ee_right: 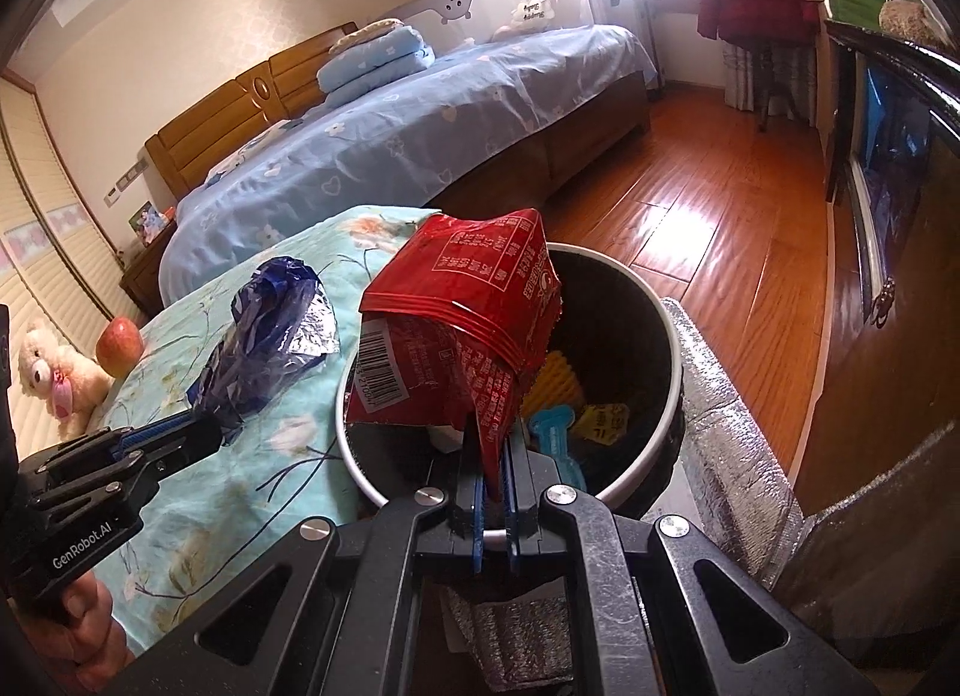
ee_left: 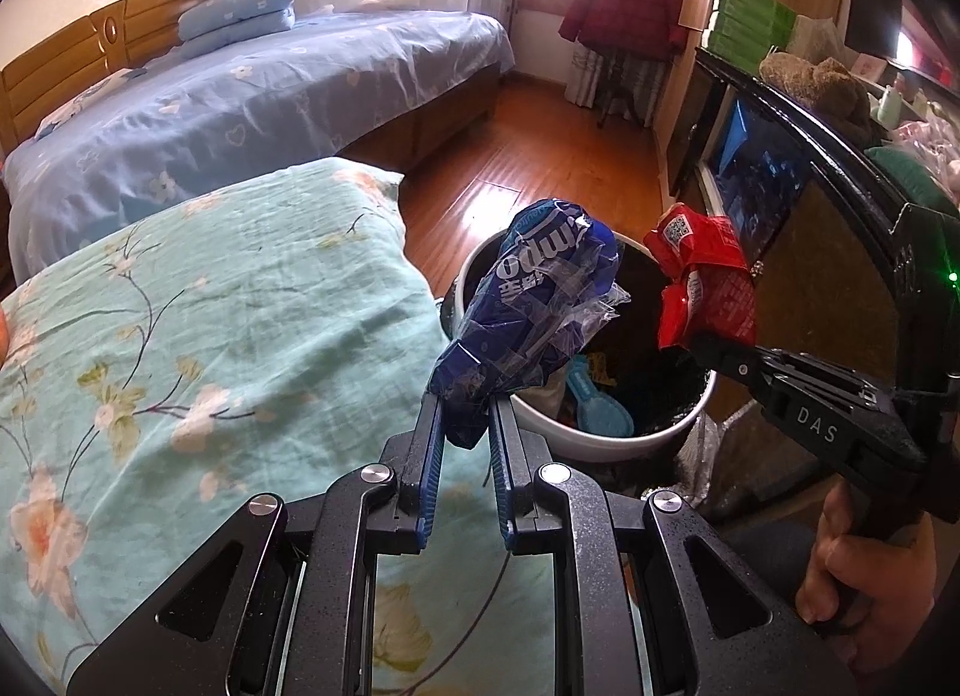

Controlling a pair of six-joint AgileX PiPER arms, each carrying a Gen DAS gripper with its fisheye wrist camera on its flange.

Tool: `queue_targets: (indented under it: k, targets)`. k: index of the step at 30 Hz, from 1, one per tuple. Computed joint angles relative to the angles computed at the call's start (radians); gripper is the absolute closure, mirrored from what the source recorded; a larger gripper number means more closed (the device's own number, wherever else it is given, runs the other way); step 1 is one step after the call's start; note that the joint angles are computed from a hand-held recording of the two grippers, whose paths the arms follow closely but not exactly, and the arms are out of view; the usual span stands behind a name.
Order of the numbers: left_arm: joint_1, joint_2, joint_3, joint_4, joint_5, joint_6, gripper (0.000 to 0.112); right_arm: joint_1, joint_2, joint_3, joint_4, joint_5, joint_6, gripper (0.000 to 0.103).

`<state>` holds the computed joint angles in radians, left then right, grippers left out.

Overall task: Collect trash
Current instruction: 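Carry the blue wrapper and red snack bag over the trash bin, then hold the blue wrapper and red bag inside the bin opening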

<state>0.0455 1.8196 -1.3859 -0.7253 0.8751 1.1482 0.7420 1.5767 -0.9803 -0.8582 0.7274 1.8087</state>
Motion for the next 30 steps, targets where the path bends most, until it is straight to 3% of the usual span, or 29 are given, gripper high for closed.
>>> queue_targets:
  k: [30]
  targets:
    - [-0.131, 0.068, -0.091, 0.093, -0.061, -0.141, 0.098, -0.115, 0.012, 0.026, 0.021, -0.09, -0.05, 0.098]
